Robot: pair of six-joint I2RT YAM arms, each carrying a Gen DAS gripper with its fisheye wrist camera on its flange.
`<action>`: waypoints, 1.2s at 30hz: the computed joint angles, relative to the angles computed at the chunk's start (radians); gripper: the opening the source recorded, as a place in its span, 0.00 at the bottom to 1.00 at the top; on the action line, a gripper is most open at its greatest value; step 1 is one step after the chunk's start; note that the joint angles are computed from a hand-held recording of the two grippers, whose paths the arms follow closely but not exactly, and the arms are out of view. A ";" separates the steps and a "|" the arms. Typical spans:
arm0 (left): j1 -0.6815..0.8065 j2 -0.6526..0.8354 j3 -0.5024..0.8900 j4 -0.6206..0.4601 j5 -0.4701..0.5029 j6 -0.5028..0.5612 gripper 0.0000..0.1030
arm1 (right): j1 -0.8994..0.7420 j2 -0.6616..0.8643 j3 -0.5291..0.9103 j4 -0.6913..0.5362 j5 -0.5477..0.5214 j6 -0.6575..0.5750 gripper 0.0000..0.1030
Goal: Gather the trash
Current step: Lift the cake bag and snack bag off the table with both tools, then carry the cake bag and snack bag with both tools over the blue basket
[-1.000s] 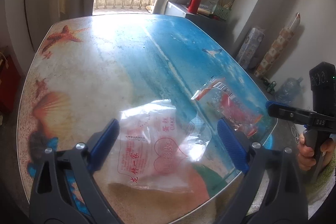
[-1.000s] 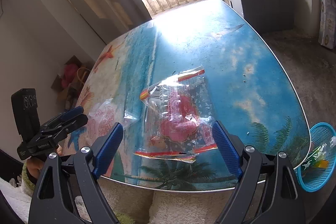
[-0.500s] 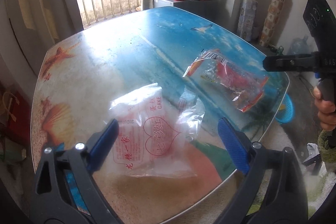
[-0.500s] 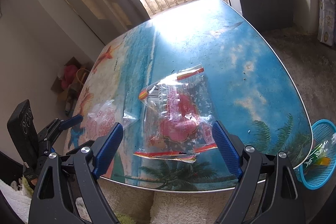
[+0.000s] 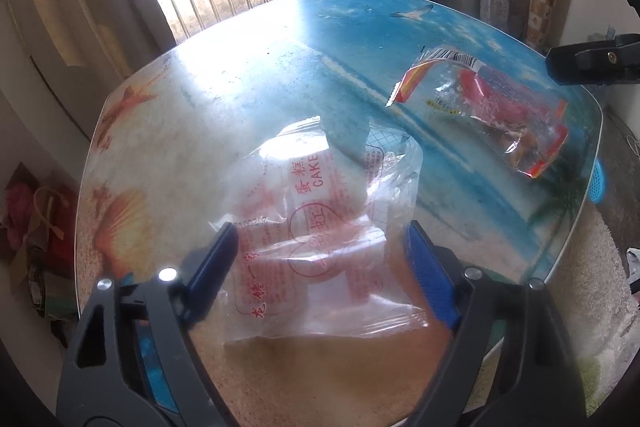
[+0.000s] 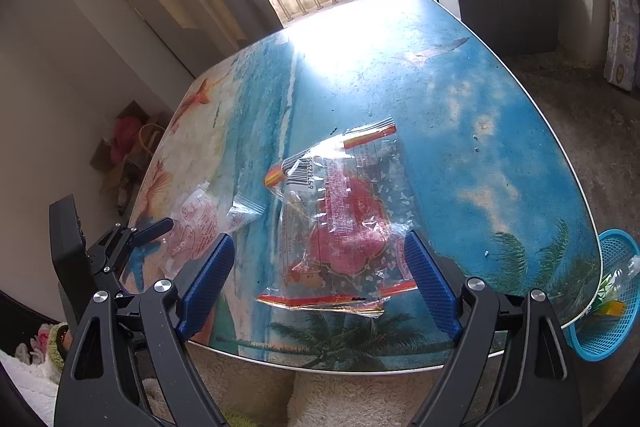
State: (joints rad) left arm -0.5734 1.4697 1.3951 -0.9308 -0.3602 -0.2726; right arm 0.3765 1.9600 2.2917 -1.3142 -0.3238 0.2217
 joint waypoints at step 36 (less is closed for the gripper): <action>0.154 -0.071 -0.047 0.029 0.193 -0.064 0.26 | 0.076 0.089 0.024 -0.006 0.118 0.040 0.19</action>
State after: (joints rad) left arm -0.4190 1.3987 1.3479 -0.9021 -0.1676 -0.3368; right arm 0.4521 2.0495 2.3157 -1.3205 -0.2062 0.2617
